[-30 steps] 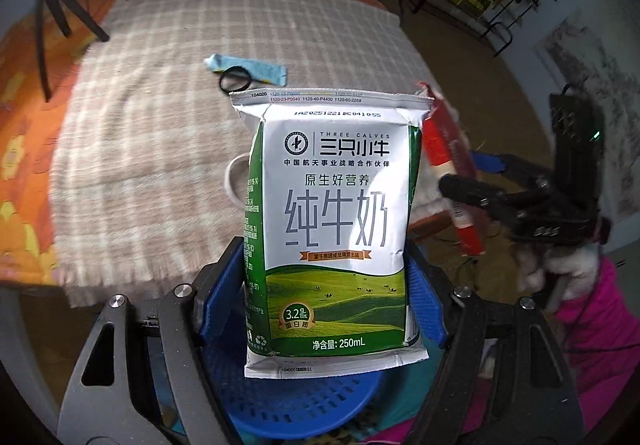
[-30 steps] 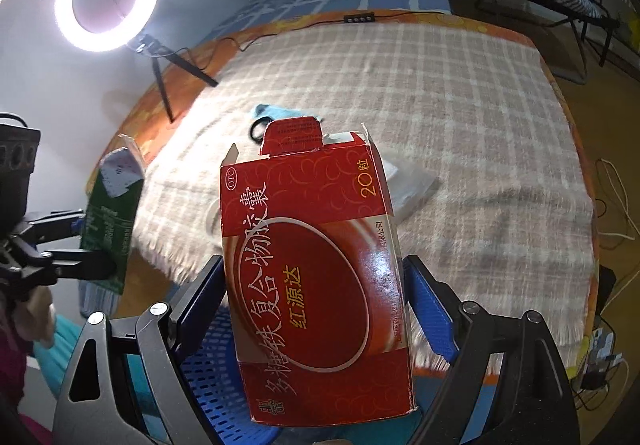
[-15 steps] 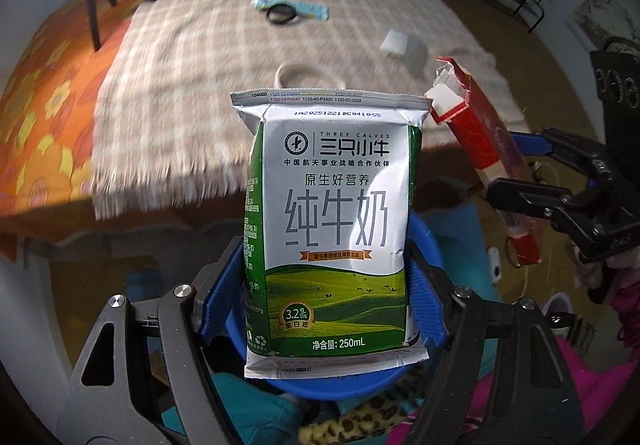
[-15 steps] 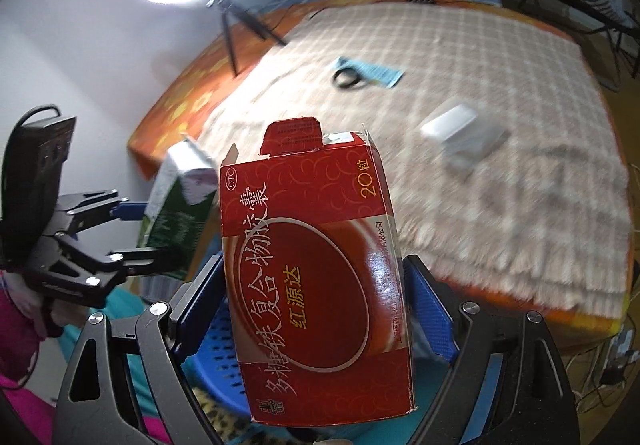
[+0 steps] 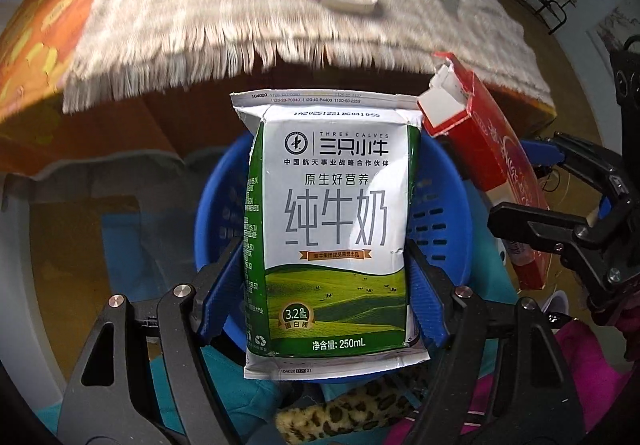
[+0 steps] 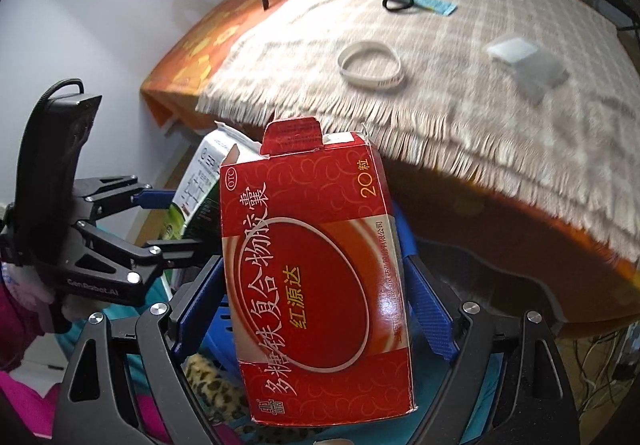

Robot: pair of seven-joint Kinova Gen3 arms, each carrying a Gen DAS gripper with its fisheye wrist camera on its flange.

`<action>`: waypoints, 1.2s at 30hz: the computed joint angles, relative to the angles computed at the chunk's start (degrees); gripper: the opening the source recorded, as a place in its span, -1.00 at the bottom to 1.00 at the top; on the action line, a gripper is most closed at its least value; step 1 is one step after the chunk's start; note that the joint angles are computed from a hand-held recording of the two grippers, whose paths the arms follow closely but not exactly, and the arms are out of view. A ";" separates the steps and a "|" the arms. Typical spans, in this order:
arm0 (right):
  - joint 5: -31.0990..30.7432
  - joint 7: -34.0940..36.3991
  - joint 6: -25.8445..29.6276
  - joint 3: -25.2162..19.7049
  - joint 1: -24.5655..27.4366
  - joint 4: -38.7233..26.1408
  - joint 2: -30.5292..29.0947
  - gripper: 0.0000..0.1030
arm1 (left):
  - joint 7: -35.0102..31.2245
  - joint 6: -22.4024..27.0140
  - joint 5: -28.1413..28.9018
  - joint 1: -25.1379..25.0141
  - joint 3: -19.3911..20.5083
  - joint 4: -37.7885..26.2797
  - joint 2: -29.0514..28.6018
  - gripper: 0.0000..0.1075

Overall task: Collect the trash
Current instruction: 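Carry the milk carton and red box to the blue basket and release both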

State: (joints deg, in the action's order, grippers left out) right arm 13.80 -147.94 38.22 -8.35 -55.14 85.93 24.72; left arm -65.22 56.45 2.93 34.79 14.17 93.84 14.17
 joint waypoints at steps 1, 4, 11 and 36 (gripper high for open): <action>-0.31 0.14 -0.13 -0.17 0.20 -0.03 0.37 0.69 | 0.07 -0.11 -0.09 0.17 0.06 0.14 0.23 0.44; -1.32 0.87 -0.49 -0.58 0.54 0.06 1.04 0.69 | 0.26 -0.56 -1.01 1.18 0.26 0.31 0.97 0.44; -3.02 2.90 -0.71 -0.85 0.99 -0.83 2.67 0.69 | -0.58 -1.31 -2.15 2.72 0.55 0.23 1.30 0.44; -9.59 8.81 0.05 -1.49 3.25 -3.10 6.00 0.71 | -5.78 1.13 -1.07 1.77 0.44 0.84 -0.07 0.48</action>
